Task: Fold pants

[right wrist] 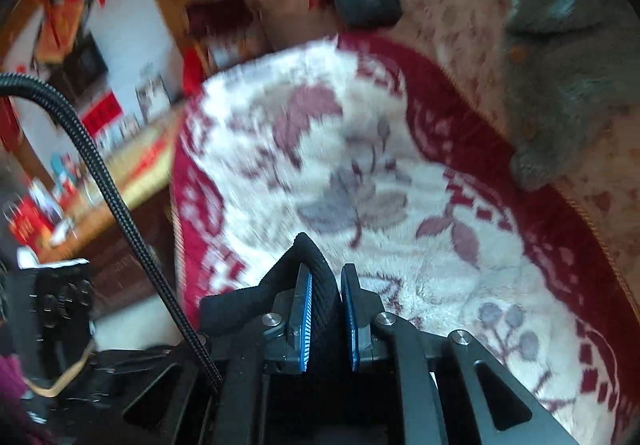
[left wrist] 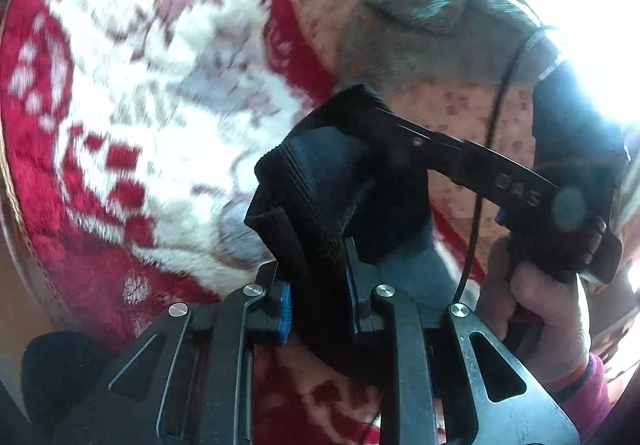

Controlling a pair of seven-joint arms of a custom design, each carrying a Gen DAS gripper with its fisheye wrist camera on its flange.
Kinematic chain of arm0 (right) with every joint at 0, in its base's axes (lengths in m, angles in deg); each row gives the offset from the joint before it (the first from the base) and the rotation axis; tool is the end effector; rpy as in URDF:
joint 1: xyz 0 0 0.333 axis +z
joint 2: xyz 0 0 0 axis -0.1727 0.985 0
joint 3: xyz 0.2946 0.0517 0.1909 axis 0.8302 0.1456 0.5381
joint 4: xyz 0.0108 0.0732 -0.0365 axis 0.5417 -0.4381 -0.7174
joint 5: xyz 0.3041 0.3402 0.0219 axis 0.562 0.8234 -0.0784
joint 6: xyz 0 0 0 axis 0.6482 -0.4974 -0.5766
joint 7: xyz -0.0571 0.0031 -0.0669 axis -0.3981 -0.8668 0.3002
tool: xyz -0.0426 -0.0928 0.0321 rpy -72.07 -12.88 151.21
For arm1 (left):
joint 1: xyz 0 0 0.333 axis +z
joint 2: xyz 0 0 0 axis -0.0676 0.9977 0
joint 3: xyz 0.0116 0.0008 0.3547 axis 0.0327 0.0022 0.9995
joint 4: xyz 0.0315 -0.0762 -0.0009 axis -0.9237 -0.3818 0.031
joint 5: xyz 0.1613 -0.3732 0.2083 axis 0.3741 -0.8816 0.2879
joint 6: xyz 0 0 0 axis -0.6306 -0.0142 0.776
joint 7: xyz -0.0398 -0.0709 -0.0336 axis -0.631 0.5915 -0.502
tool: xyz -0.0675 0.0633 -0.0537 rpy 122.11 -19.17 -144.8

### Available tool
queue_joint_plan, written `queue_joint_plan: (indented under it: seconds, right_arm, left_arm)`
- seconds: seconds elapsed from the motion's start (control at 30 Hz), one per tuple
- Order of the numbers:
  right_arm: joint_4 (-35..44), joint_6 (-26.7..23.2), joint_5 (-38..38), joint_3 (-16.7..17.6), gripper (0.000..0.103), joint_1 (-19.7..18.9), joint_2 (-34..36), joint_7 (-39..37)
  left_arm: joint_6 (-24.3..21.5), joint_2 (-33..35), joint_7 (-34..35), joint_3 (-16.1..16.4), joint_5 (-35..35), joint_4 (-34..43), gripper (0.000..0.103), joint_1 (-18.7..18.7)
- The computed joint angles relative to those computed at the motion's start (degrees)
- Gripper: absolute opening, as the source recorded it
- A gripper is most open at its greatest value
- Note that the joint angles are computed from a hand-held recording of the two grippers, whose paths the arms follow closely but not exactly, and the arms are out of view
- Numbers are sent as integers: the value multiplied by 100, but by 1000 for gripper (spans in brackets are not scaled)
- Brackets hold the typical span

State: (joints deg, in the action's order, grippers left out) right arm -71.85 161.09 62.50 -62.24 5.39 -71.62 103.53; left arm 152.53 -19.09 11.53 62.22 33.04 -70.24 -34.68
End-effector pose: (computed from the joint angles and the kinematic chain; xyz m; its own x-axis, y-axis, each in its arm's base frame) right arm 0.5551 0.1014 0.5323 0.5533 -0.7877 -0.2710 -0.6724 -0.2303 -0.7035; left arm 0.4158 -0.3181 0.5011 -0.0825 -0.8166 0.5713 -0.7792 -0.3046 -0.5478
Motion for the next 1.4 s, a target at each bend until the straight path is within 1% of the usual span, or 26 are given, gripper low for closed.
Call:
queue_joint_plan:
  seconds: [0.07,0.13,0.17,0.27,0.4,0.5,0.63,0.67,0.77,0.8,0.87,0.93,0.97,1.03,1.1,1.13,1.17,1.2,1.23,1.27,1.3,1.33,1.37,1.4]
  right_arm:
    - [-161,62,190,-64,13,5,-337,-71]
    - [-299,30,403,-209,12,26,-650,-112]
    - [-347,43,479,-263,12,41,-764,-124]
    - [-562,11,682,-479,12,24,-1195,-82]
    - [-940,1,862,-798,12,-66,-1902,1]
    - [-1197,-27,906,-1064,12,-160,-2385,61]
    - [-1649,4,730,-1367,12,-472,-3131,306]
    - [-1754,-1,651,-1447,12,-564,-3299,390]
    - [-2088,-22,325,-1679,12,-901,-3771,675]
    - [-2218,-48,172,-1755,12,-1076,-3915,813]
    - [-2422,-74,-59,-1915,12,-1298,-4111,988]
    - [-2616,-107,-254,-2092,12,-1522,-4258,1144]
    - [-2712,-137,-334,-2192,12,-1634,-4317,1217]
    - [-2883,-185,-482,-2397,11,-1876,-4357,1323]
    - [-2981,-276,-567,-2638,11,-2061,-4320,1364]
    - [-3031,-284,-579,-2692,11,-2130,-4292,1369]
    - [-3066,-304,-598,-2750,11,-2204,-4237,1373]
    - [-3081,-369,-619,-2822,11,-2261,-4157,1370]
    - [-3064,-428,-610,-2861,11,-2271,-4046,1371]
    - [-3085,-444,-633,-2821,11,-2389,-3925,1472]
    - [-3117,-399,-669,-2724,11,-2543,-3848,1586]
    - [-3152,-378,-695,-2669,11,-2657,-3803,1666]
    - [-3182,-391,-718,-2629,12,-2787,-3768,1801]
    - [-3199,-383,-696,-2614,13,-2860,-3755,1897]
  left_arm:
    - [43,-134,59,-69,113,40,19,-7]
    - [37,-226,96,-128,228,100,19,-24]
    - [64,-262,169,-86,242,139,19,-136]
    - [54,-308,278,-172,406,291,19,-220]
    - [13,-253,509,-238,532,579,19,-471]
    - [-41,-74,848,-246,563,899,19,-803]
    - [-176,256,1300,-334,453,1319,19,-1088]
    - [-217,380,1420,-402,427,1454,19,-1134]
    - [-388,704,1599,-724,453,1789,19,-1073]
    - [-445,822,1578,-864,520,1892,19,-1001]
    - [-656,1120,1457,-1141,737,2156,19,-868]
    - [-800,1370,1040,-1412,1279,2341,19,-700]
    - [-924,1536,748,-1519,1664,2472,19,-643]
    - [-1155,1843,401,-1594,2170,2710,19,-663]
    - [-1308,2053,161,-1577,2564,2875,19,-741]
    - [-1424,2195,8,-1553,2802,2995,19,-804]
    - [-1499,2277,4,-1550,2836,3062,19,-834]
    - [-1552,2323,72,-1558,2778,3094,19,-837]
    - [-1701,2415,208,-1595,2604,3182,19,-828]
    - [-1696,2445,467,-1680,2225,3179,23,-766]
    - [-1672,2474,707,-1750,1892,3191,25,-718]
    - [-1626,2456,1048,-1857,1442,3147,30,-639]
    - [-1586,2416,1395,-1939,1078,3112,39,-585]
    - [-1546,2355,1750,-2012,730,3069,44,-550]
